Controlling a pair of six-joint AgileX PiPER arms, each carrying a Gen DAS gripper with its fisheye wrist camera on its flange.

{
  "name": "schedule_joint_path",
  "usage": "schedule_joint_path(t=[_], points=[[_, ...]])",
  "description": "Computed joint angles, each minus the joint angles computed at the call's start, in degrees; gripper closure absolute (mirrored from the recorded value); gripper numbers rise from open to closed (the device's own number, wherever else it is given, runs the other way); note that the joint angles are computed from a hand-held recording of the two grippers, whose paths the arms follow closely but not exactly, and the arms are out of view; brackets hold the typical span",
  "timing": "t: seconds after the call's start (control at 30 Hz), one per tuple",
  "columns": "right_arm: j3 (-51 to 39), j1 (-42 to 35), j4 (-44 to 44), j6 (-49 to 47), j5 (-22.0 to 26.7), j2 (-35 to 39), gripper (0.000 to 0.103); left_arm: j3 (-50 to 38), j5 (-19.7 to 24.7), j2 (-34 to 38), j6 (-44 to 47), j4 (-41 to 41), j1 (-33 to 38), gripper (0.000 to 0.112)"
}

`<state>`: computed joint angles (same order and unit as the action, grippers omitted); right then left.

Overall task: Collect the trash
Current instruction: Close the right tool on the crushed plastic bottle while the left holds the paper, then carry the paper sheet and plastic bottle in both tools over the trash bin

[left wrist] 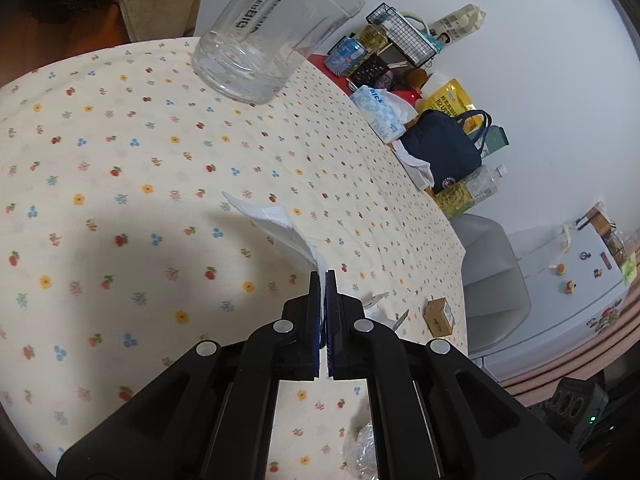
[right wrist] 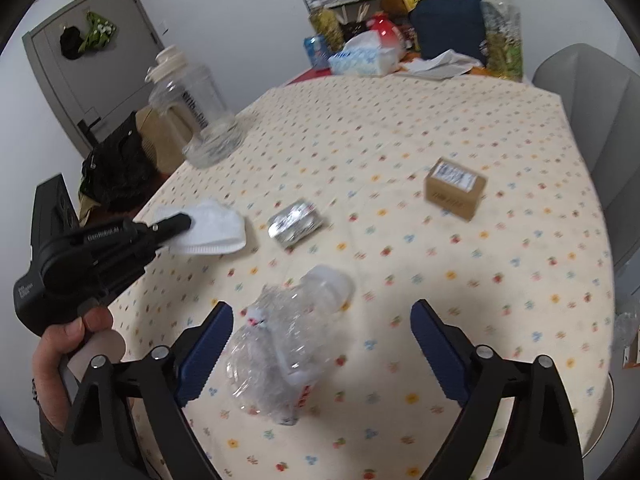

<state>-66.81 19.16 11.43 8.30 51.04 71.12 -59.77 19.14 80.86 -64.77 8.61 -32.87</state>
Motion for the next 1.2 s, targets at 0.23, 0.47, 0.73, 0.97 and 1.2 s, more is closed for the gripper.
schedule_joint_path(t=[0.23, 0.47, 0.73, 0.97, 1.2], points=[[0.81, 2.99, 0.45, -0.22, -0.89, 0.06, 0.067, 1.89, 0.65, -2.51, -1.2, 1.17, -0.05, 0.109], [-0.39, 1.63, -2.49, 1.37, 1.03, -2.75, 0.067, -0.46, 1.67, -1.98, -4.76, 5.08, -2.72, 0.109], [0.93, -9.66, 3.07, -4.86, 2.85, -7.18, 0.067, -5.67, 3.78, 1.27, -6.49, 7.85, -6.83, 0.109], [1.67, -22.88, 9.86, -13.67, 6.33, -10.25, 0.067, -12.52, 5.82, 5.53, -6.54, 9.34, -10.83, 0.109], [1.96, -41.33, 19.82, -26.18, 12.07, -11.89, 0.067, -20.97, 8.64, 11.0, -4.2, 8.92, -14.5, 0.109]])
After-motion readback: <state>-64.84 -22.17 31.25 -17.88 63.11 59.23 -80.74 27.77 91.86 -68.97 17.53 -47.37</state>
